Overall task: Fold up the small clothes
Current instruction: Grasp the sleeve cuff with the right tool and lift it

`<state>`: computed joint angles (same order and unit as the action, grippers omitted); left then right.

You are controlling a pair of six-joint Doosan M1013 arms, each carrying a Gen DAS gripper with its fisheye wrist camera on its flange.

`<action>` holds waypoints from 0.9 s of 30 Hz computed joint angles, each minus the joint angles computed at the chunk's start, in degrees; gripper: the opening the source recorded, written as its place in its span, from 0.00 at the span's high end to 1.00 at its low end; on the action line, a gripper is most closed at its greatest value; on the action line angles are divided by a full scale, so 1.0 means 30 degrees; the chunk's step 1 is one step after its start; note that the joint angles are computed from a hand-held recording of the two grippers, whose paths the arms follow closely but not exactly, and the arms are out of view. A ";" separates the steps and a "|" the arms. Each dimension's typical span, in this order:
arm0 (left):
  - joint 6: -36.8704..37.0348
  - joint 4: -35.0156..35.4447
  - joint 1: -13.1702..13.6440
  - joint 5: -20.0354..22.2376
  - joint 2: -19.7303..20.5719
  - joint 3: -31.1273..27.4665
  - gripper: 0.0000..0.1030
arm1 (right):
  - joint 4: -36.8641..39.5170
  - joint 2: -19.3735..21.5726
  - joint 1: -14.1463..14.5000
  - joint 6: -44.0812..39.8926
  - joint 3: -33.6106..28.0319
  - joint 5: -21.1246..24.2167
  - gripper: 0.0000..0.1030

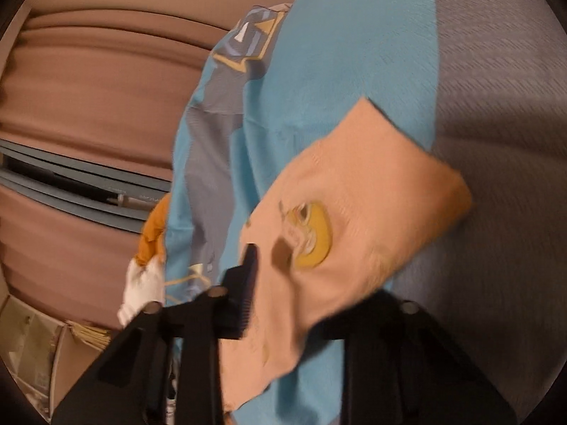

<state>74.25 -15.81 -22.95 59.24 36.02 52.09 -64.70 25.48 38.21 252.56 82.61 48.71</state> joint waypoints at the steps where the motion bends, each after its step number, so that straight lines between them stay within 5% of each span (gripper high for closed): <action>1: -0.0001 0.0071 0.0012 -0.0015 -0.0001 -0.0011 0.01 | 0.0299 0.0055 -0.0026 -0.0352 -0.0084 0.0077 0.92; 15: -0.0854 0.0351 0.0865 -0.0623 -0.0763 0.1255 0.01 | 0.4286 0.0933 -0.0090 -1.1819 -0.4003 0.2066 0.96; 23: -0.0372 -0.0737 0.1468 -0.1204 -0.1189 0.2300 0.01 | 0.7470 0.3861 0.0118 -2.0692 -1.0374 0.3491 0.96; 27: -0.0135 -0.1106 0.1833 -0.1505 -0.1199 0.2392 0.01 | 0.9137 0.6551 0.0250 -2.5735 -1.5924 0.5475 0.96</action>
<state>73.84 -19.13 -17.45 54.73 32.42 59.27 -37.29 45.13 38.96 175.35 34.84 65.14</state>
